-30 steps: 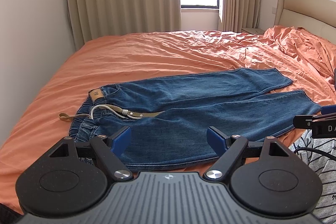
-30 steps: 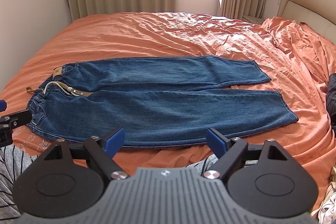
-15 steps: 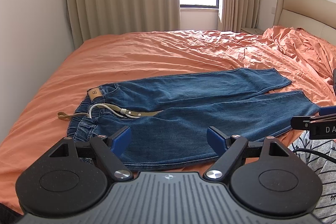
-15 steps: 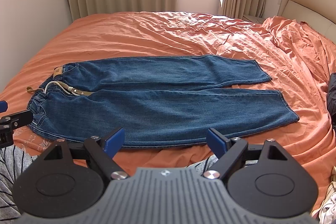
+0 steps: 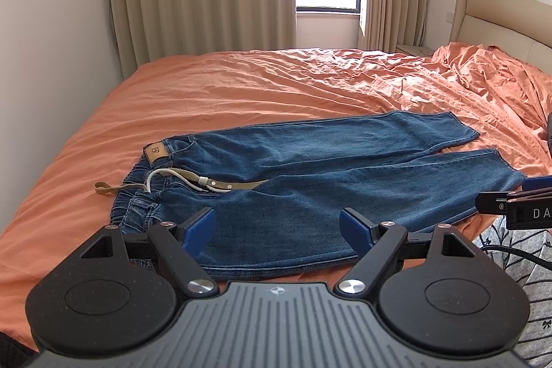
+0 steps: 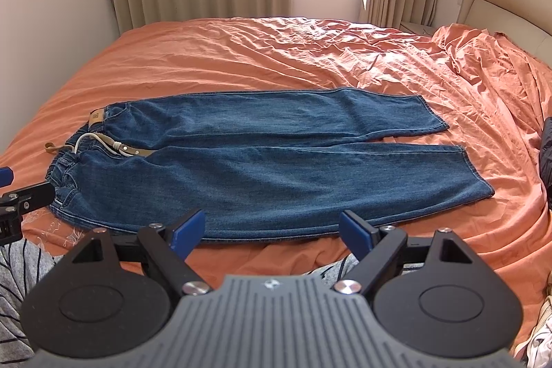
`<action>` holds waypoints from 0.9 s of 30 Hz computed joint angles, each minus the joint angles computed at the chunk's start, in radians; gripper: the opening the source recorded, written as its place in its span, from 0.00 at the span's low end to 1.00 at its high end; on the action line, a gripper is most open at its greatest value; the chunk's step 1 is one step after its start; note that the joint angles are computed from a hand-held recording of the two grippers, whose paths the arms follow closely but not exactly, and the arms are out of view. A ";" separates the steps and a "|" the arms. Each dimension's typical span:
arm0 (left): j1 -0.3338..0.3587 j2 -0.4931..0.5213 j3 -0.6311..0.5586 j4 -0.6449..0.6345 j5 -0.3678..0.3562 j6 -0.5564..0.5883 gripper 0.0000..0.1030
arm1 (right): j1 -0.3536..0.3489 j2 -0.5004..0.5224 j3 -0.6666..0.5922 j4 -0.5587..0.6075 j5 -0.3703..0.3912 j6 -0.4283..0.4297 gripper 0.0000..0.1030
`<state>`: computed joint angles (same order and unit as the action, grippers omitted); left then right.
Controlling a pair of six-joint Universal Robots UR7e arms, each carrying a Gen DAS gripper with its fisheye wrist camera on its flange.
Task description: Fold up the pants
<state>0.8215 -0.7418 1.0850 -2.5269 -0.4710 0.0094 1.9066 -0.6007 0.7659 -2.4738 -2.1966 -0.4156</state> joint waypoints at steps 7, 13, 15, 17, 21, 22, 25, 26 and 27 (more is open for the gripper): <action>0.002 -0.003 0.006 -0.004 -0.002 0.001 0.92 | -0.003 0.001 -0.013 0.016 0.010 -0.002 0.79; 0.006 -0.009 0.014 0.001 -0.007 -0.007 0.92 | -0.004 0.003 -0.018 0.028 0.014 -0.004 0.79; 0.007 -0.011 0.018 0.002 -0.009 -0.011 0.92 | -0.005 0.003 -0.020 0.031 0.015 -0.004 0.79; 0.008 -0.014 0.021 0.008 -0.011 -0.022 0.92 | -0.007 0.001 -0.016 0.031 0.020 0.001 0.79; 0.019 -0.026 0.017 0.063 -0.041 -0.082 0.84 | -0.025 -0.008 -0.001 0.012 0.085 0.021 0.79; 0.025 -0.031 0.016 0.070 -0.059 -0.090 0.81 | -0.033 -0.010 0.000 0.012 0.113 0.032 0.79; 0.046 -0.045 0.002 0.098 -0.091 -0.107 0.79 | -0.055 0.000 -0.010 0.003 0.191 0.007 0.79; 0.055 -0.048 -0.012 0.132 -0.096 -0.129 0.79 | -0.059 0.011 -0.025 0.004 0.204 -0.026 0.79; 0.066 -0.049 -0.029 0.159 -0.102 -0.140 0.74 | -0.063 0.025 -0.041 -0.002 0.216 -0.064 0.79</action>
<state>0.8872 -0.7906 1.0562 -2.3682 -0.5731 -0.1306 1.8436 -0.5753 0.7253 -2.4759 -1.9810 -0.4800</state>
